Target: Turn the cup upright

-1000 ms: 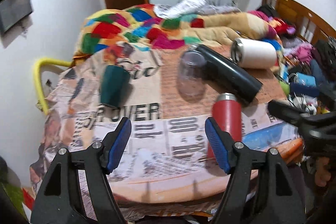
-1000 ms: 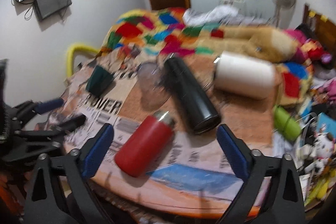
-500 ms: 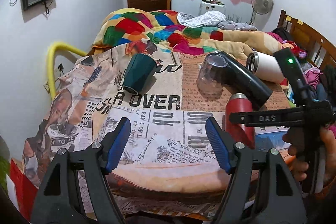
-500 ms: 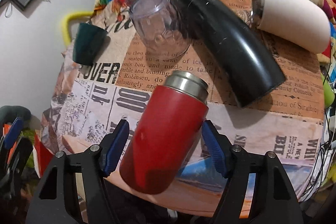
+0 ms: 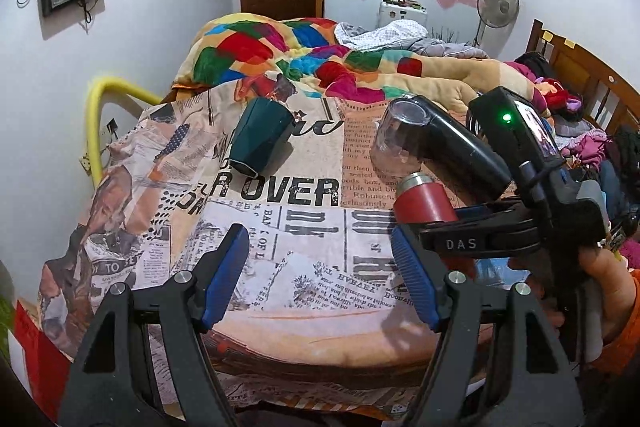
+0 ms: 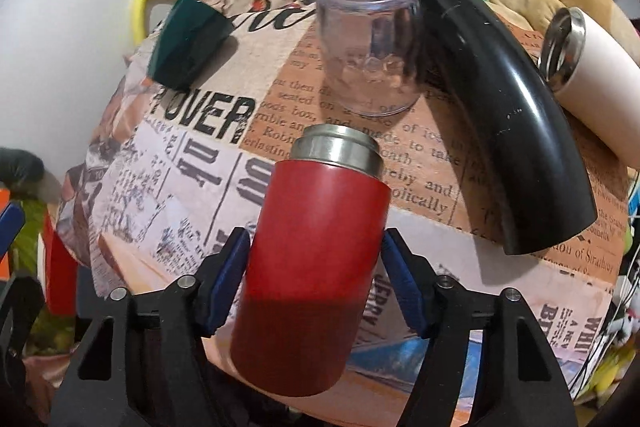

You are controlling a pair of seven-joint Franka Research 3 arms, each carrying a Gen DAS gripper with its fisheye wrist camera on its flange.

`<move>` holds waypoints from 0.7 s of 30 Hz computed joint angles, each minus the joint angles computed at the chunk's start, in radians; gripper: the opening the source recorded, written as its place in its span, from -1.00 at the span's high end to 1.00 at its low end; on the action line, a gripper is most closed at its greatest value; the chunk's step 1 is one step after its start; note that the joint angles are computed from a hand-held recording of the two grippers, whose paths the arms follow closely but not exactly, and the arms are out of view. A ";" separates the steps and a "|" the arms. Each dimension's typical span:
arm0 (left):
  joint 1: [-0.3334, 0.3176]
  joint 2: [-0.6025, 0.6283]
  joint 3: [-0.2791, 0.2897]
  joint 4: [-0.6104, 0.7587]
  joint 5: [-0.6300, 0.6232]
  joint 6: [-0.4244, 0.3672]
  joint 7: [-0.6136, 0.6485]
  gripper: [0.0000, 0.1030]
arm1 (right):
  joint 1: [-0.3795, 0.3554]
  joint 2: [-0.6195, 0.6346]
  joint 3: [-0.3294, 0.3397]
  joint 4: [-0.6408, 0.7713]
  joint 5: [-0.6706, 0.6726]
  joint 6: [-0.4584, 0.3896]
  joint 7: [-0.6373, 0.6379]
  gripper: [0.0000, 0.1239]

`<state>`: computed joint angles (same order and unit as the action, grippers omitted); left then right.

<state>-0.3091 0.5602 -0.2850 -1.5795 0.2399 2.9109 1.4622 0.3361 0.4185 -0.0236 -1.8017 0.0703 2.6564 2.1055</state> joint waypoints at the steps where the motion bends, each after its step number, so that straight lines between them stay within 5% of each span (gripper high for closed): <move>1: 0.002 0.000 -0.002 0.001 -0.002 0.000 0.001 -0.41 | -0.005 -0.007 0.005 -0.010 0.009 0.011 -0.006 0.03; 9: 0.008 -0.003 -0.004 -0.002 -0.016 0.000 -0.009 -0.41 | 0.032 -0.070 -0.035 -0.087 -0.069 0.078 0.059 0.05; 17: 0.005 -0.004 -0.002 0.001 -0.013 0.006 -0.017 -0.41 | 0.132 -0.143 -0.151 -0.157 -0.404 0.147 0.324 0.09; 21: 0.009 0.001 -0.010 0.012 -0.019 0.004 -0.012 -0.41 | 0.112 -0.152 -0.142 -0.152 -0.495 0.160 0.405 0.09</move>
<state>-0.3003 0.5616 -0.2952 -1.5678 0.2214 2.9151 1.4498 0.4480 0.2670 -0.1655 -1.9542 -0.4245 2.8164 2.5106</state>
